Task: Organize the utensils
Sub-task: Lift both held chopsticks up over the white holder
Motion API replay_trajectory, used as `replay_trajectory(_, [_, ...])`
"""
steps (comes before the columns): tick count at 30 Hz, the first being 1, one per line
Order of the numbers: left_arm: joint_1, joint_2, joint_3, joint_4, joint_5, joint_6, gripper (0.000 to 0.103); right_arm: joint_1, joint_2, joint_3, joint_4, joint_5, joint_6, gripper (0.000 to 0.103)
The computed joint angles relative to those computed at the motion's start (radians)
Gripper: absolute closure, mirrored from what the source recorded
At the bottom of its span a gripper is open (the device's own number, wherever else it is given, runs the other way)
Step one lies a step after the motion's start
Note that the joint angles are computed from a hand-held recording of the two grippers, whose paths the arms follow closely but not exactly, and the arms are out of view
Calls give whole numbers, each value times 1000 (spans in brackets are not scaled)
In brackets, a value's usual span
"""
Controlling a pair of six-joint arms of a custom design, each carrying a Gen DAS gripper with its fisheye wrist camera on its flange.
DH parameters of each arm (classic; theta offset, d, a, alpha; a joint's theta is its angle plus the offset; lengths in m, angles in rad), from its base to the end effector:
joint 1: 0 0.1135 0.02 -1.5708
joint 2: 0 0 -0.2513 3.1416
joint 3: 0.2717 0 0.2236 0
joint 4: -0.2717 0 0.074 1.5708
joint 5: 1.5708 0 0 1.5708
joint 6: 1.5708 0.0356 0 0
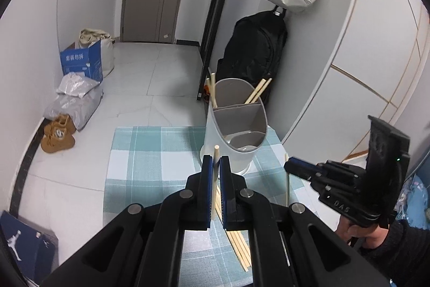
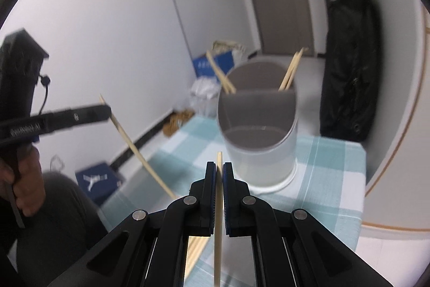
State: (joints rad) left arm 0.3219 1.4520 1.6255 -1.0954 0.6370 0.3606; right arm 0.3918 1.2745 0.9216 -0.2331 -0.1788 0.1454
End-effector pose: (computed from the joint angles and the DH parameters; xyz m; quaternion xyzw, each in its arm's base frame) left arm 0.2477 0.0603 0.3776 0.1172 0.8981 -0.1784 0.3846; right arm 0.2382 0.1053 0.2754 -0.1497 0.8658 0.2008 0.4331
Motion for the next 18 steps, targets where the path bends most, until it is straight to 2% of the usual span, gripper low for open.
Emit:
replay_trajectory(4, [-30,16,64,-44,-22,0,102,-2,-24,-2,41,20,33,99])
replay_trajectory(9, [-71,85,224,-135,-33,-19,102,-17,-51,30,55,35,80,99])
replay_trajectory(14, [-114,154,398,-196,-56,-47,102,-38,-30,156,45,52,93,99])
replay_trajectory(18, [-150,251,611,-270,-76,-69,102,-52,27,292,44,82,92,99])
